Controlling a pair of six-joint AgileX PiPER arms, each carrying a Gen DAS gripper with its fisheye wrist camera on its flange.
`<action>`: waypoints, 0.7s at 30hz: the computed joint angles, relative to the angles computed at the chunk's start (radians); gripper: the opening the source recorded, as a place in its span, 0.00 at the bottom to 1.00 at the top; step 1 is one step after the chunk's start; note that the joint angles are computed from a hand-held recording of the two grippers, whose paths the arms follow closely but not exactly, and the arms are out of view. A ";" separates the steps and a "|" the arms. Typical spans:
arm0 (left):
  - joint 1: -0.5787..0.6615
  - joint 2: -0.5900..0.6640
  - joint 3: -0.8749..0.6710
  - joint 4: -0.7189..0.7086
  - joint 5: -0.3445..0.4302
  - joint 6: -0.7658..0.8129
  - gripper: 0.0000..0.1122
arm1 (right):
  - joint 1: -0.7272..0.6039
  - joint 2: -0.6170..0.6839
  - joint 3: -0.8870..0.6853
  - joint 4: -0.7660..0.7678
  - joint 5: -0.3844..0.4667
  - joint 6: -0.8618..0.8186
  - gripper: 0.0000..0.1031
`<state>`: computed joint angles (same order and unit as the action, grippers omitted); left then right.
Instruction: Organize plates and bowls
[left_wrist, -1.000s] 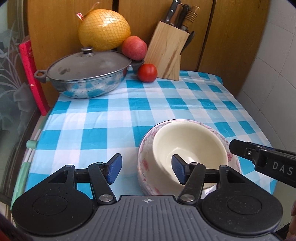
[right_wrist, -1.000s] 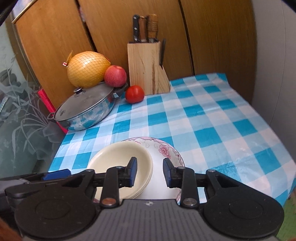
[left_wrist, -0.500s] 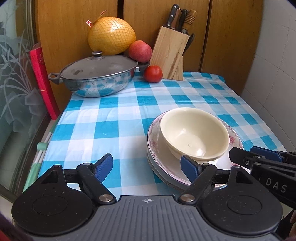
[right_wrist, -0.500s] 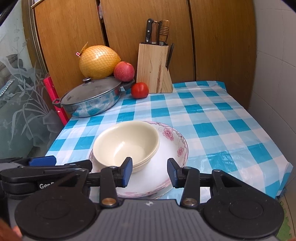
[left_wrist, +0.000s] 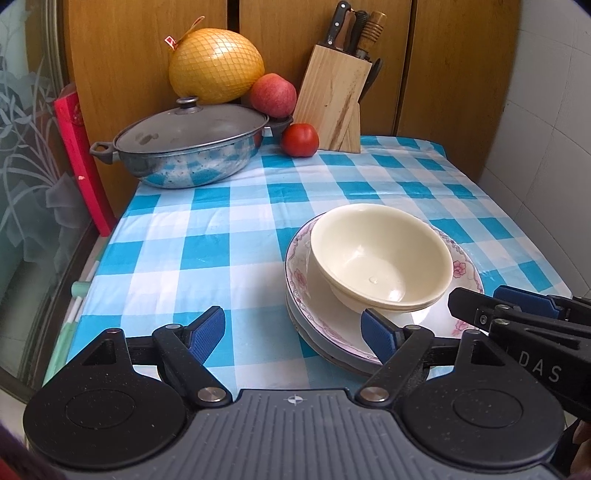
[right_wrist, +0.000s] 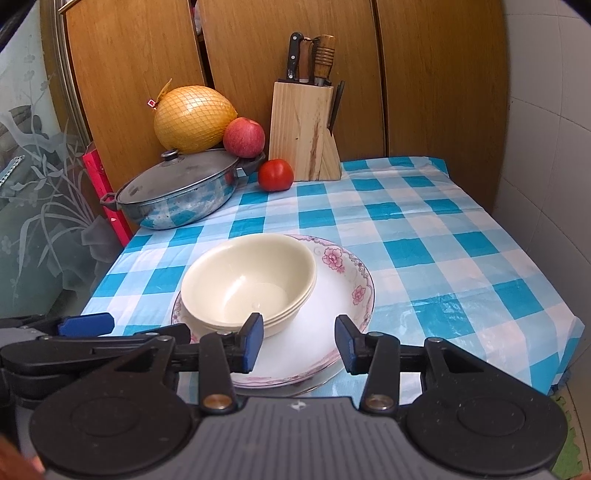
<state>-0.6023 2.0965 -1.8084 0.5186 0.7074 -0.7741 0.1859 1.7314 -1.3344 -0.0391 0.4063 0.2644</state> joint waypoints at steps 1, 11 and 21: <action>-0.001 0.000 -0.002 0.000 0.003 -0.001 0.76 | 0.000 0.000 0.001 0.001 0.000 0.000 0.39; -0.009 -0.001 -0.004 0.025 0.021 -0.019 0.76 | -0.001 -0.001 0.004 0.003 -0.002 0.004 0.39; -0.009 -0.003 -0.006 0.029 0.030 -0.019 0.76 | -0.001 0.001 0.006 0.000 -0.005 0.008 0.39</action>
<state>-0.6118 2.0939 -1.8147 0.5473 0.7375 -0.7933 0.1852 1.7323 -1.3285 -0.0387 0.4016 0.2725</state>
